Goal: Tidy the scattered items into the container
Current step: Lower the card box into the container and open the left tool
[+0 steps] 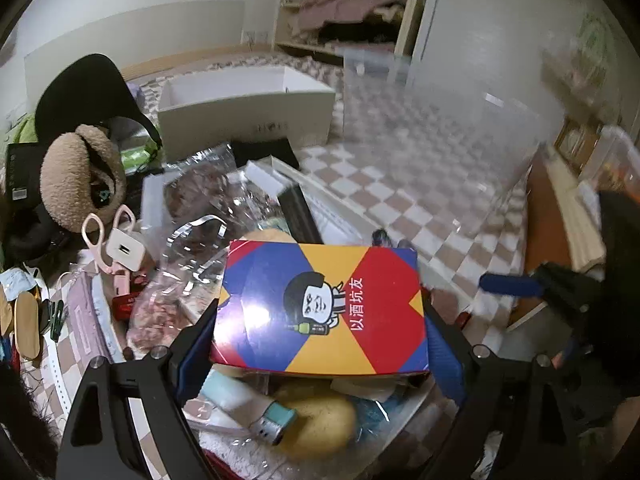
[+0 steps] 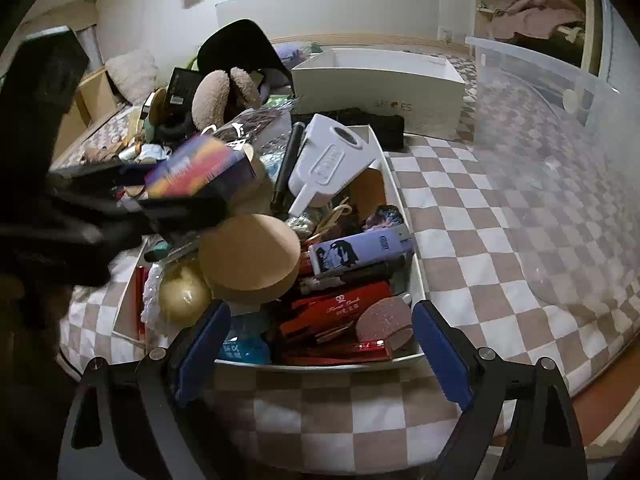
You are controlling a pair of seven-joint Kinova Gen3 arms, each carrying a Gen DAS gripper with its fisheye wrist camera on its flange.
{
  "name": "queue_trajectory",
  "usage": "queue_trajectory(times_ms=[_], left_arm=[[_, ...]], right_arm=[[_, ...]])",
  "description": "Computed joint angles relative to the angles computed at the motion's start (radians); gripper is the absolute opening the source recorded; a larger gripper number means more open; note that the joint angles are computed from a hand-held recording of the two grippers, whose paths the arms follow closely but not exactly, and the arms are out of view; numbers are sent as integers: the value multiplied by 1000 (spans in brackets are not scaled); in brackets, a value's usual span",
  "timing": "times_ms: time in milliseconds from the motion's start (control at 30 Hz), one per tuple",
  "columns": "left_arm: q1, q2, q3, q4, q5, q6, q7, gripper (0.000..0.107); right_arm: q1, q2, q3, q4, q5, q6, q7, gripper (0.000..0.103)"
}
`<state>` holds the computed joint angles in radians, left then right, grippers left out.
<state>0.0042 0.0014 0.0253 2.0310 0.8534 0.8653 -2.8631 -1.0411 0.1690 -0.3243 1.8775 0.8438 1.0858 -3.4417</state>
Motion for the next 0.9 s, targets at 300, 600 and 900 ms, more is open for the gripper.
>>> queue_trajectory(times_ms=[300,600,900], left_arm=[[29,-10,10,18,11,-61,-4,91],[24,-30,-6,25,80,-56,-58,101],[-8,-45,-41,18,96,10,-67,102]], right_arm=[[6,-8,-3,25,10,-20,-29,92],[5,-4,-3,19,2,-13,-24,92],[-25,11,-7,-14,21,55,-36,92]])
